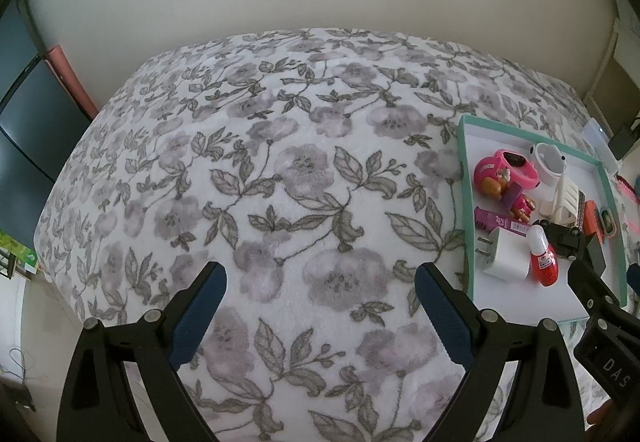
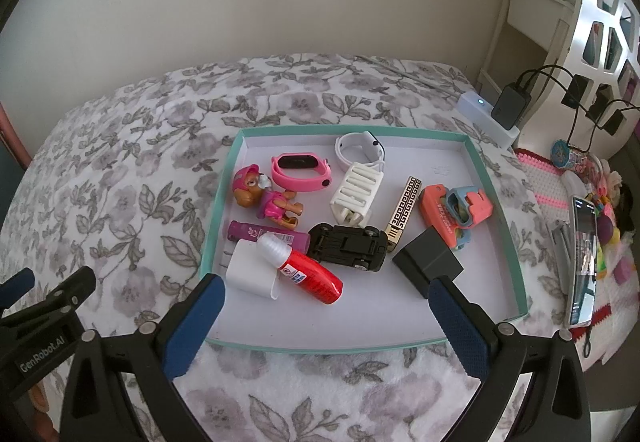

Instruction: Organize rigid objects

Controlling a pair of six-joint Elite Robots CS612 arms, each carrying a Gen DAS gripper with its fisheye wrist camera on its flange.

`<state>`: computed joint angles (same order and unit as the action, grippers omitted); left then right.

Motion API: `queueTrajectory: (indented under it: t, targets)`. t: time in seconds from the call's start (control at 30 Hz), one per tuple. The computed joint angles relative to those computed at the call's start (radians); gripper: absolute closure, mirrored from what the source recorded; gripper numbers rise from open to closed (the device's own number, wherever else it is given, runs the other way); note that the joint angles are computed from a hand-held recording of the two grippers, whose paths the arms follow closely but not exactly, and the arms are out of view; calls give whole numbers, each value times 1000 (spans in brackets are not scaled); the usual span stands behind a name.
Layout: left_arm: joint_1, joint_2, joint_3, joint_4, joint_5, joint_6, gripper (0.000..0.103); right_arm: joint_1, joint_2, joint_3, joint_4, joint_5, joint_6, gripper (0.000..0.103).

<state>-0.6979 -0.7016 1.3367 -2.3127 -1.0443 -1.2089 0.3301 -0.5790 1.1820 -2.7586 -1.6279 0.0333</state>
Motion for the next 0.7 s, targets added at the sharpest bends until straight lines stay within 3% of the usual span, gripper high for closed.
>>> queueTrajectory:
  t: [0.7]
  targets:
    - [1, 0, 5, -5, -1, 8, 8, 2, 0, -1, 2, -2, 2, 0]
